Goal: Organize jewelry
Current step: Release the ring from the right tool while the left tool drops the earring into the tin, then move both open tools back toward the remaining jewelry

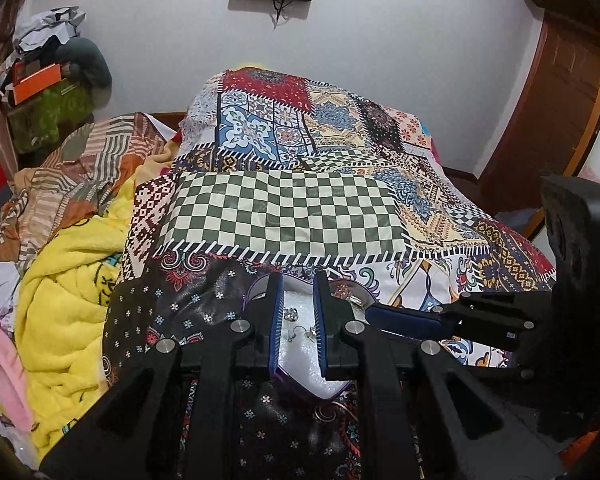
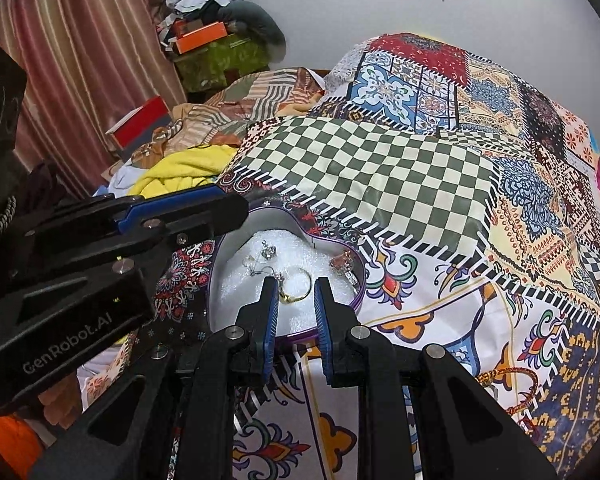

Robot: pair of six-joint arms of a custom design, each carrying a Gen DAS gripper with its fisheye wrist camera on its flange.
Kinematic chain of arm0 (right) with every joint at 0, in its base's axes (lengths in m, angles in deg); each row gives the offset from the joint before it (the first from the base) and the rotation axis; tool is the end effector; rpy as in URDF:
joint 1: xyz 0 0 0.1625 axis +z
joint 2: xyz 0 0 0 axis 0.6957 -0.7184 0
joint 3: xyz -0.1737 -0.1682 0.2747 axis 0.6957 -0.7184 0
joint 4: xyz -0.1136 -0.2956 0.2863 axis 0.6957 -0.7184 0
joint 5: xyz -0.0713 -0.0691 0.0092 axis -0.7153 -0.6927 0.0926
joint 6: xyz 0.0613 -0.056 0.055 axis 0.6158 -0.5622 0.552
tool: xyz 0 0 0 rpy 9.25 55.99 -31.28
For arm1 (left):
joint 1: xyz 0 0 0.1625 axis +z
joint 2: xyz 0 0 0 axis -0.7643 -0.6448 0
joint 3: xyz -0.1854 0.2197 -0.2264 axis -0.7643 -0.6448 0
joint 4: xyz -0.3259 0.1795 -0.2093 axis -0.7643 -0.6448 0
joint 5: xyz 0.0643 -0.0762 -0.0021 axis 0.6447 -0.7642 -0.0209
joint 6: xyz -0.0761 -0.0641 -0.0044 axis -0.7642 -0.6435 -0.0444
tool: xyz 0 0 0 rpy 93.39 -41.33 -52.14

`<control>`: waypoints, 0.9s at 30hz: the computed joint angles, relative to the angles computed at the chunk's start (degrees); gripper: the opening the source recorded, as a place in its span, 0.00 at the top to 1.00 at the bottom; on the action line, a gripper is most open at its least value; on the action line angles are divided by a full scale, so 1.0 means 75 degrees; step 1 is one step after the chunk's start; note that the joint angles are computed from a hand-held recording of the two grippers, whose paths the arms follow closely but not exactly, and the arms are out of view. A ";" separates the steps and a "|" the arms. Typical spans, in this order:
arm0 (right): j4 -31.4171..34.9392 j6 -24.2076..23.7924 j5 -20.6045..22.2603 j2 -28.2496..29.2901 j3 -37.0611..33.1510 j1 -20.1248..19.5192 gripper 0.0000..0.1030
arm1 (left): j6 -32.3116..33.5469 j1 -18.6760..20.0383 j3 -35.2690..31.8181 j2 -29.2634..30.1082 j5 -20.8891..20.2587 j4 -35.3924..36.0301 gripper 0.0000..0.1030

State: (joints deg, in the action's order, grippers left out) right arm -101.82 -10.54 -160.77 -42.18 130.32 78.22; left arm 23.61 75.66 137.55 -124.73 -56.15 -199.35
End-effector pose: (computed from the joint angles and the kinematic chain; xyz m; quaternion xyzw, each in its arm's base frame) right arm 0.2812 -0.3077 0.2079 0.1935 -0.9163 0.2421 0.2536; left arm -0.2980 -0.3579 0.1806 0.3073 0.8969 -0.2625 0.1797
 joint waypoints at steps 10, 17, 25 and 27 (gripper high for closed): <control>0.0358 0.0364 -0.0198 -0.0490 0.0001 0.0180 0.80 | -0.0344 -0.0363 -0.0019 -0.0330 0.0408 0.0556 0.88; 0.0522 0.0650 -0.0620 -0.1020 0.0015 0.0530 0.80 | -0.0526 -0.0796 -0.0032 -0.0509 0.0680 0.0826 0.75; 0.0896 0.1019 -0.1153 -0.1750 0.0112 0.0924 0.69 | -0.0789 -0.1337 -0.0124 -0.0555 0.0920 0.1173 0.59; 0.0889 0.1114 -0.1349 -0.1942 0.0191 0.1017 0.56 | -0.0862 -0.1449 -0.0142 -0.0531 0.0913 0.1248 0.57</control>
